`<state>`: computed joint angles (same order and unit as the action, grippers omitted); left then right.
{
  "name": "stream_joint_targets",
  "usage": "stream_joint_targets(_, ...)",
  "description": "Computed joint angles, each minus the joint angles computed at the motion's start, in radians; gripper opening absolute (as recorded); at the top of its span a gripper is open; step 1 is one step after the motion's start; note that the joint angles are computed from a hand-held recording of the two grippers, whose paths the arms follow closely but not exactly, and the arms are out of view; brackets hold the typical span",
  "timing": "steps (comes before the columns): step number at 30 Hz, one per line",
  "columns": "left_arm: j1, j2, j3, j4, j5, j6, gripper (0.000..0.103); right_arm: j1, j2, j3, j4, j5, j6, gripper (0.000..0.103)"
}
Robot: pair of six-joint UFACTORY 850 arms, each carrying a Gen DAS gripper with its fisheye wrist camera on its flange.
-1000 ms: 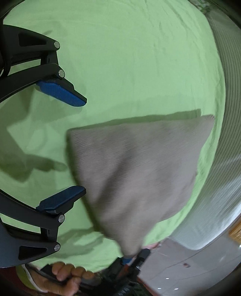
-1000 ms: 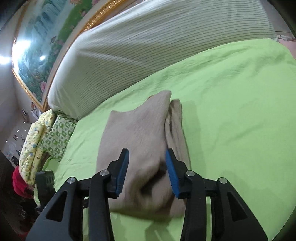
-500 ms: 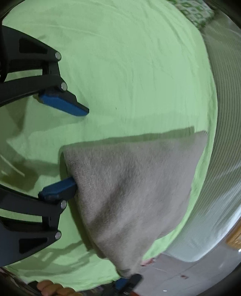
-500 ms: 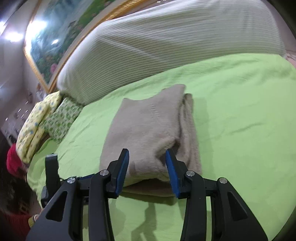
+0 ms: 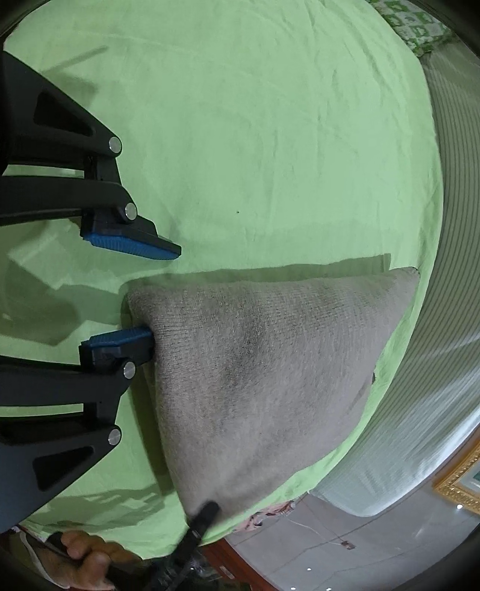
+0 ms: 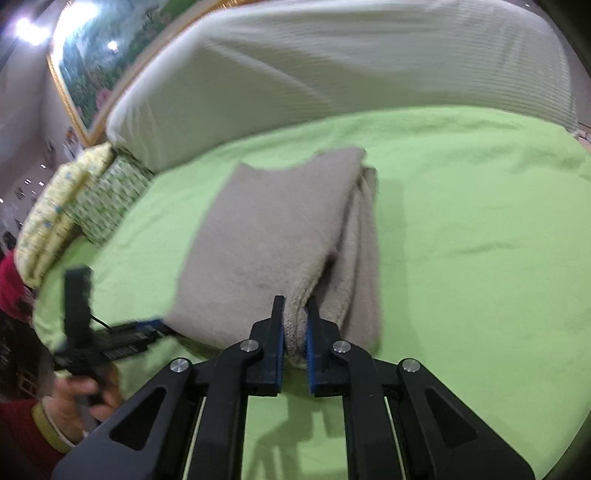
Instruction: Fold small clothes
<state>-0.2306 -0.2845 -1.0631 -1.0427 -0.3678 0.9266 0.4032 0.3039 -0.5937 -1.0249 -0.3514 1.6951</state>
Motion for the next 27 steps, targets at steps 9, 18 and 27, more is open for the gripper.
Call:
stream_joint_targets(9, 0.020, 0.006, -0.017, 0.077, -0.053, -0.042, 0.036, 0.000, 0.015, 0.023, -0.049, 0.004, 0.088, 0.016)
stream_joint_targets(18, 0.091, 0.049, -0.033, -0.057, -0.169, 0.058, 0.070, -0.027, 0.030, -0.037, -0.251, -0.057, 0.276, 0.078)
stream_joint_targets(27, 0.096, -0.131, -0.268, 0.011, -0.275, -0.130, 0.078, -0.143, -0.155, -0.172, -0.089, 0.061, 0.066, 0.078)
